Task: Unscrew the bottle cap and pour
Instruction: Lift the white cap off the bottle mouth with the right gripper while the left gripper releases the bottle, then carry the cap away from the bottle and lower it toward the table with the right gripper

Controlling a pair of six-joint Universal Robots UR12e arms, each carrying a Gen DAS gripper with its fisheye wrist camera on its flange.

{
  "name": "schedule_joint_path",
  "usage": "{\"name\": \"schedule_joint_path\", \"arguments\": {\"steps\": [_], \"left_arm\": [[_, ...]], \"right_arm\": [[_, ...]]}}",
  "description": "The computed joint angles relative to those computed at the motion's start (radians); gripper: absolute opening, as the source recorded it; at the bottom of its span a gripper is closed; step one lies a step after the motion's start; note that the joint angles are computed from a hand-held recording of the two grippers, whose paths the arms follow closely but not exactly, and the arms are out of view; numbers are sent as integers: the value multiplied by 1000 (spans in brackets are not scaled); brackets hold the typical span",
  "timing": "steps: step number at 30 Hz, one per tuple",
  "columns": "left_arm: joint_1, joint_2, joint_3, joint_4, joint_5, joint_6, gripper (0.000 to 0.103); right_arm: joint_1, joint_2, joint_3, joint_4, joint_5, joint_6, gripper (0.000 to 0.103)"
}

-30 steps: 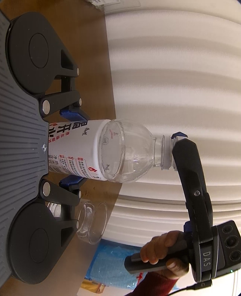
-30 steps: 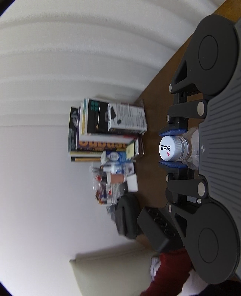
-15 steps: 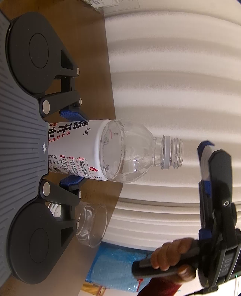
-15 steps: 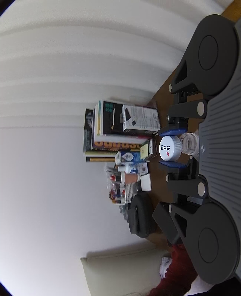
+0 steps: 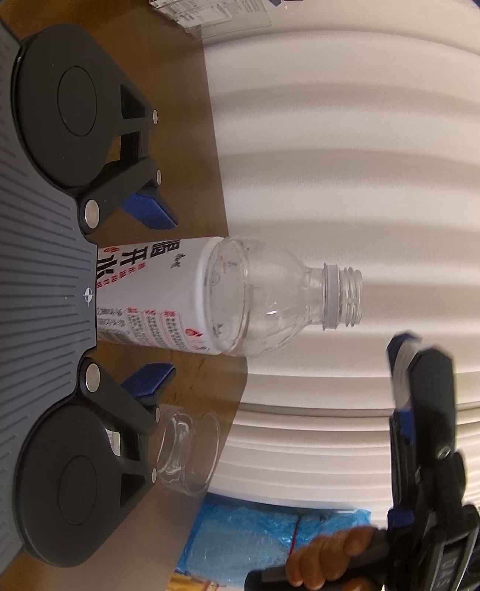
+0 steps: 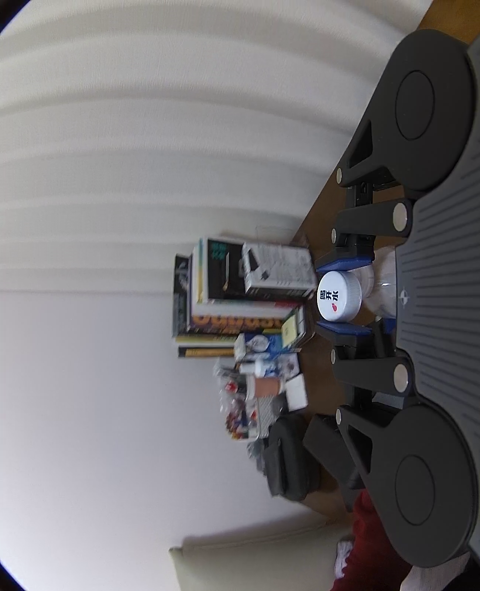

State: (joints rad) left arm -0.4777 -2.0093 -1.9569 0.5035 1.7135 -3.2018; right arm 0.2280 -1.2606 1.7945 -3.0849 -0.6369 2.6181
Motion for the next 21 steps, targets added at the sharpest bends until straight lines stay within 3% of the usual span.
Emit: {"name": "schedule_joint_path", "arguments": {"steps": [6,14,21], "left_arm": [[-21,28,-33,-23,48,9,90],[-75,73,-96,-30,148,-10,91],[-138,90,-127,-9,217,-41,94]], "right_arm": [[-4,-75,125,-112,-129,94,32],[-17,-169,332,-261,-292,240,32],[18,-165,408,-268,-495,327,32]]}}
